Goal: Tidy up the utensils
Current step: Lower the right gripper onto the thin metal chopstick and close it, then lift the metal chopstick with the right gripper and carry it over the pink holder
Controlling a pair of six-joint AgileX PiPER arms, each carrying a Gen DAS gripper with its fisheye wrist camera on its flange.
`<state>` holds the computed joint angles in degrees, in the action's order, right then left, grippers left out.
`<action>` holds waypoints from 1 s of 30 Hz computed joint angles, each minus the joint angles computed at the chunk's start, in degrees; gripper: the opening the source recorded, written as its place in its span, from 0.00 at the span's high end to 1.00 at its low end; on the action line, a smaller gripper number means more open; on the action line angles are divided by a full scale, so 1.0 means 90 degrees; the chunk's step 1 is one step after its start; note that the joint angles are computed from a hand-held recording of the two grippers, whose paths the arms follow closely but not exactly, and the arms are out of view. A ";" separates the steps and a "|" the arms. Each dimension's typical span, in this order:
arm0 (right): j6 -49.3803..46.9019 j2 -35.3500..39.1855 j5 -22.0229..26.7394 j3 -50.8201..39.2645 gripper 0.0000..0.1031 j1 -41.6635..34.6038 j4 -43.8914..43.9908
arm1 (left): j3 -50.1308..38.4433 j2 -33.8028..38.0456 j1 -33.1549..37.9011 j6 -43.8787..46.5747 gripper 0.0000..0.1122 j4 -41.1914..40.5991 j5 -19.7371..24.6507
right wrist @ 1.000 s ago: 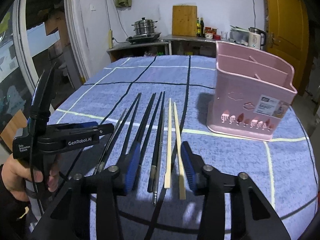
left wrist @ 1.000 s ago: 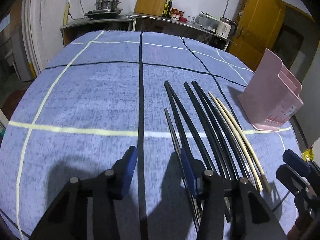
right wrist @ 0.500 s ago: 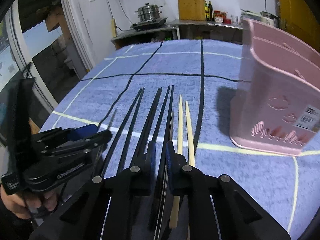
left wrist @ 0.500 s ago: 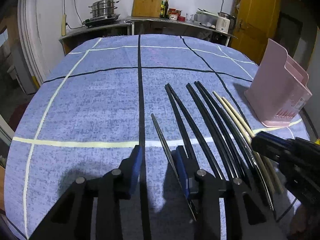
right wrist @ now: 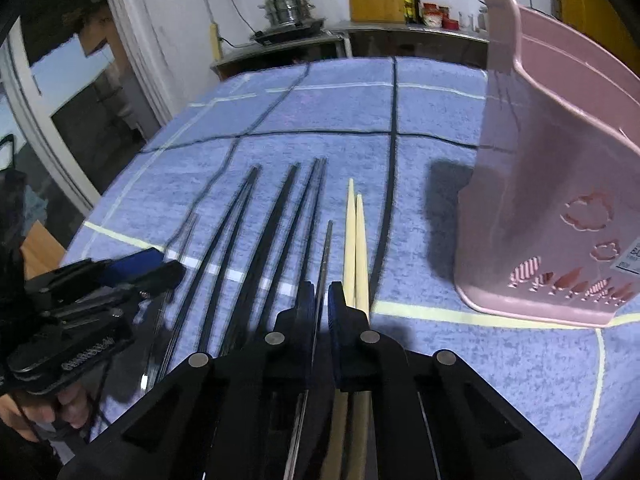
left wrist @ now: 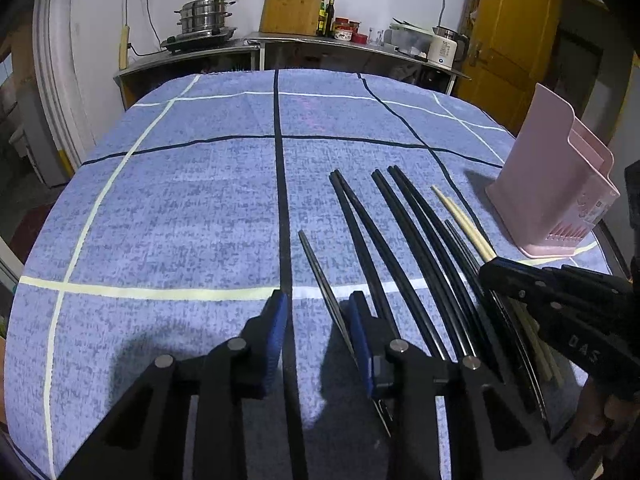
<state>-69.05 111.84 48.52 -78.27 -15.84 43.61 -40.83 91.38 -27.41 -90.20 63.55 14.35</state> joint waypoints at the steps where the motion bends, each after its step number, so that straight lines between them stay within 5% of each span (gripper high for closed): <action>1: 0.0121 0.0043 0.0009 -0.0055 0.93 0.0018 -0.0093 | -0.0013 0.0001 0.0022 0.0137 0.70 -0.0144 -0.0019; 14: 0.0874 0.0141 -0.0283 -0.0361 0.93 0.0499 -0.0761 | -0.0518 0.0211 0.0330 0.2956 0.70 -0.2864 -0.0028; 18: 0.0934 0.0130 -0.0346 -0.0354 0.94 0.0545 -0.0827 | -0.0517 0.0194 0.0488 0.3709 0.90 -0.3690 -0.0157; 25: 0.0843 0.0061 -0.0123 -0.0372 0.95 0.0432 -0.0651 | -0.0574 0.0156 0.0732 0.5406 0.95 -0.5301 -0.0209; 30: 0.0658 -0.0162 0.0071 -0.0315 0.95 0.0312 -0.0423 | -0.0434 -0.0264 0.0708 0.5611 0.95 -0.5512 -0.0145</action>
<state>-63.13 110.38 49.16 -81.11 -13.04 39.80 -44.73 89.01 -21.03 -39.70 13.94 13.04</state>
